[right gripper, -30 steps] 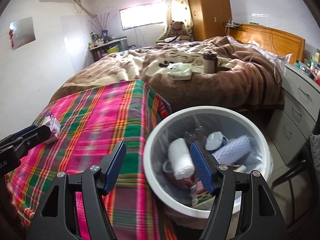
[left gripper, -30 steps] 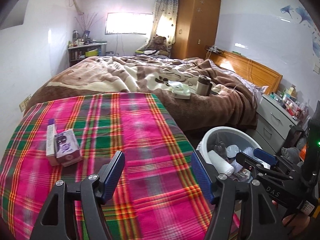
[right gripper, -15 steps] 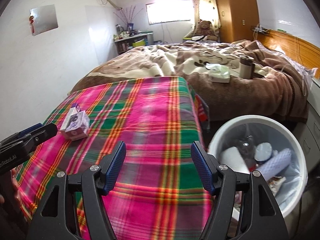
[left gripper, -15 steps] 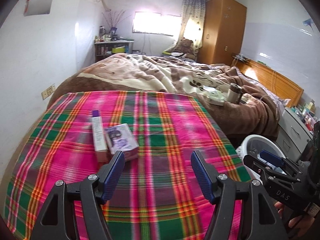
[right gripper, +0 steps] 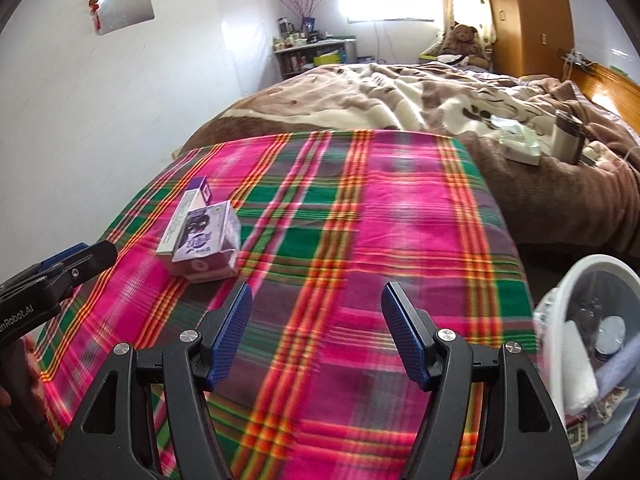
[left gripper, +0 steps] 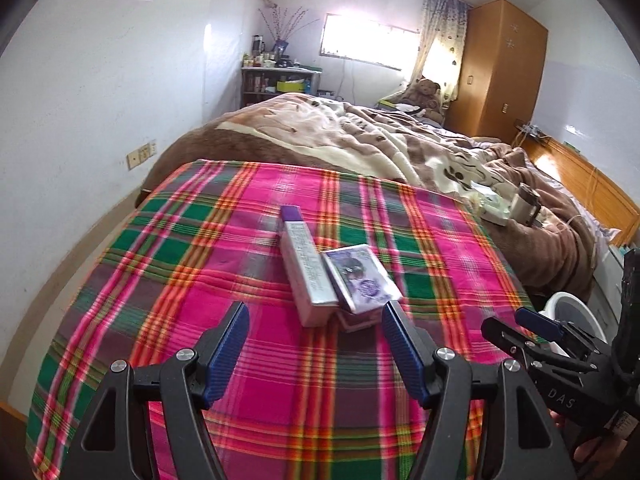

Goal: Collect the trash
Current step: 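Move both tools back over the boxes on the plaid cloth, then grasp the white-purple medicine box with the left tool while the right tool grasps the purple juice carton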

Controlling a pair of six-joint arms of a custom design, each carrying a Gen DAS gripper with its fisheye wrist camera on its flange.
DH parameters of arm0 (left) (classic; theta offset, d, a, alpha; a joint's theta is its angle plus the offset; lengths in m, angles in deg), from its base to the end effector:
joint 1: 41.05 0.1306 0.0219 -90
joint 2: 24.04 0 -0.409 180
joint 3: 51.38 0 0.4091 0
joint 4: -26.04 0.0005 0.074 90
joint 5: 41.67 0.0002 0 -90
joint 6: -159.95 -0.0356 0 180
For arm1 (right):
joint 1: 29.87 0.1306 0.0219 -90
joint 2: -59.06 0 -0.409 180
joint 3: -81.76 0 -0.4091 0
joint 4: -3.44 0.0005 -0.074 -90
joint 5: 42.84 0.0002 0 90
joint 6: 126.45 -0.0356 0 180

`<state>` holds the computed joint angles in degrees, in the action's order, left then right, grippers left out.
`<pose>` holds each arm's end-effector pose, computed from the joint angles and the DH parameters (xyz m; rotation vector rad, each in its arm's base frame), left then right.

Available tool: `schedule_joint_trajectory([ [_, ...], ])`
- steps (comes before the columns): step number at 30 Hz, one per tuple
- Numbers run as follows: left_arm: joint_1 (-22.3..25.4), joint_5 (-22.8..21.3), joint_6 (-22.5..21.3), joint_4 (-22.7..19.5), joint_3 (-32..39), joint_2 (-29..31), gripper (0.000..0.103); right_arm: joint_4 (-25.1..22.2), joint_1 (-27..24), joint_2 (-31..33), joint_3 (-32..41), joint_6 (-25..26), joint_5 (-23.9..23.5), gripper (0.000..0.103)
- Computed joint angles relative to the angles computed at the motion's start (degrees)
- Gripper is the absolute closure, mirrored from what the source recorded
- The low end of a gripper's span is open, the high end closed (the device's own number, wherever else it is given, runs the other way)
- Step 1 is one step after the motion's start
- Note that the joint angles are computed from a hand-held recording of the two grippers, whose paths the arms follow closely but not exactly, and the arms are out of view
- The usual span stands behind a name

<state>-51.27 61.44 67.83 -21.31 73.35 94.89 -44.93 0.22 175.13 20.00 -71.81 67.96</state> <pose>0.6952 -0.1340 0.4577 0.3643 2.2667 -0.3356 0.5989 0.3318 0.4359 0.2764 2.2992 0.1453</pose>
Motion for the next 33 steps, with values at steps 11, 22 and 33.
schedule_joint_trajectory([
  [11,1.8,1.0,-0.7,-5.0,10.0,6.8,0.035,-2.0,0.2,8.2,11.2,6.9,-8.3,0.034],
  [22,2.7,1.6,-0.8,-8.6,17.3,11.4,0.035,-9.9,0.2,14.7,21.9,9.6,-9.5,0.034],
  [33,2.3,3.0,-0.3,-13.4,24.9,16.0,0.035,-14.1,-1.8,19.5,29.7,8.6,-9.9,0.034],
])
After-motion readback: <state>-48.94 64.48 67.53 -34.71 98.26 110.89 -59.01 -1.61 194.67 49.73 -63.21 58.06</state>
